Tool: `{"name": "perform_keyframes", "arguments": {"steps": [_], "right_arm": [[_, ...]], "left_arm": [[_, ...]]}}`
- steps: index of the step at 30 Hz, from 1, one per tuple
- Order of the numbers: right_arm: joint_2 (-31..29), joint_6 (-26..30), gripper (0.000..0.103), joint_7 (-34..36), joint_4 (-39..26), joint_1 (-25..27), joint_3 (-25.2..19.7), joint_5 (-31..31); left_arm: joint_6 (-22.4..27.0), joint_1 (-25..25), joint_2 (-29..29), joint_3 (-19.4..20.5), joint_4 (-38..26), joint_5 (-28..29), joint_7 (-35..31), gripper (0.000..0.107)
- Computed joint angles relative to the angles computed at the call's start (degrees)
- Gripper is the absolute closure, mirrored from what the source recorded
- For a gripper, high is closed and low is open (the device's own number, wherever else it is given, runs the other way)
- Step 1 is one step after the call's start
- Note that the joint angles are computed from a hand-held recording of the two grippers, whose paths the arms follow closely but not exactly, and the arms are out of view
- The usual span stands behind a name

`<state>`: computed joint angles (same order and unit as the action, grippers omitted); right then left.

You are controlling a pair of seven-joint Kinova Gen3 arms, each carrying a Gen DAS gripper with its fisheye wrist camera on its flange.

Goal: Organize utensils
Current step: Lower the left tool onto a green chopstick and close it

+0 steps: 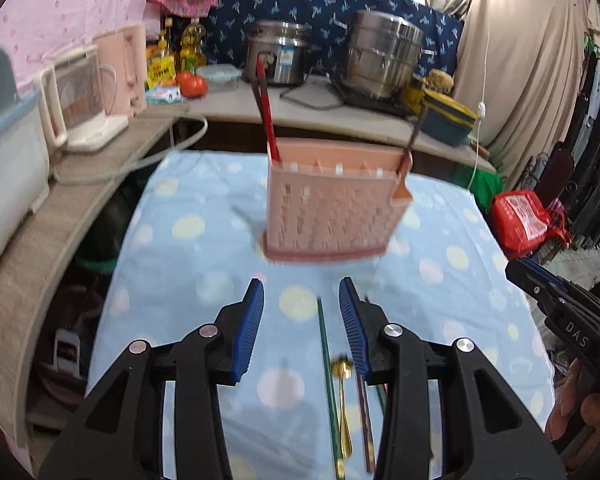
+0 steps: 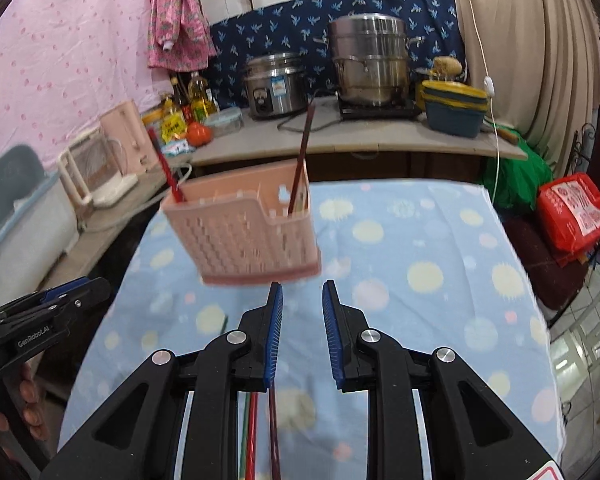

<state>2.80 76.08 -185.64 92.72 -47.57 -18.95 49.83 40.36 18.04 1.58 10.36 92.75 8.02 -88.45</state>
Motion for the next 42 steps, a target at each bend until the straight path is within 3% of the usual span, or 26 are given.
{"name": "perform_keyframes", "arguments": {"steps": [13, 18, 31, 42], "right_arm": [[0.09, -2.18, 0.082, -14.4, 9.87, -6.37, -4.08, -9.45], [1.78, -4.44, 0.082, -16.04, 10.62, -8.25, -4.25, -10.41], [3.53, -7.01, 0.082, -14.32, 10.14, -10.41, -2.12, -11.35], [4.1, -9.09, 0.082, -12.84, 10.66, -9.72, -1.37, -12.1]], "left_arm": [[1.33, 1.63, -4.91, 1.04, 15.65, 2.38, -1.7, 0.07], [0.01, 2.48, -5.46, 1.28, 19.13, 3.63, -2.57, 0.07], [-2.4, 4.28, -4.12, 2.44, 20.65, 1.27, -0.74, 0.071], [-3.09, 3.92, -3.26, 1.81, 20.45, 1.35, -0.97, 0.088]]}}
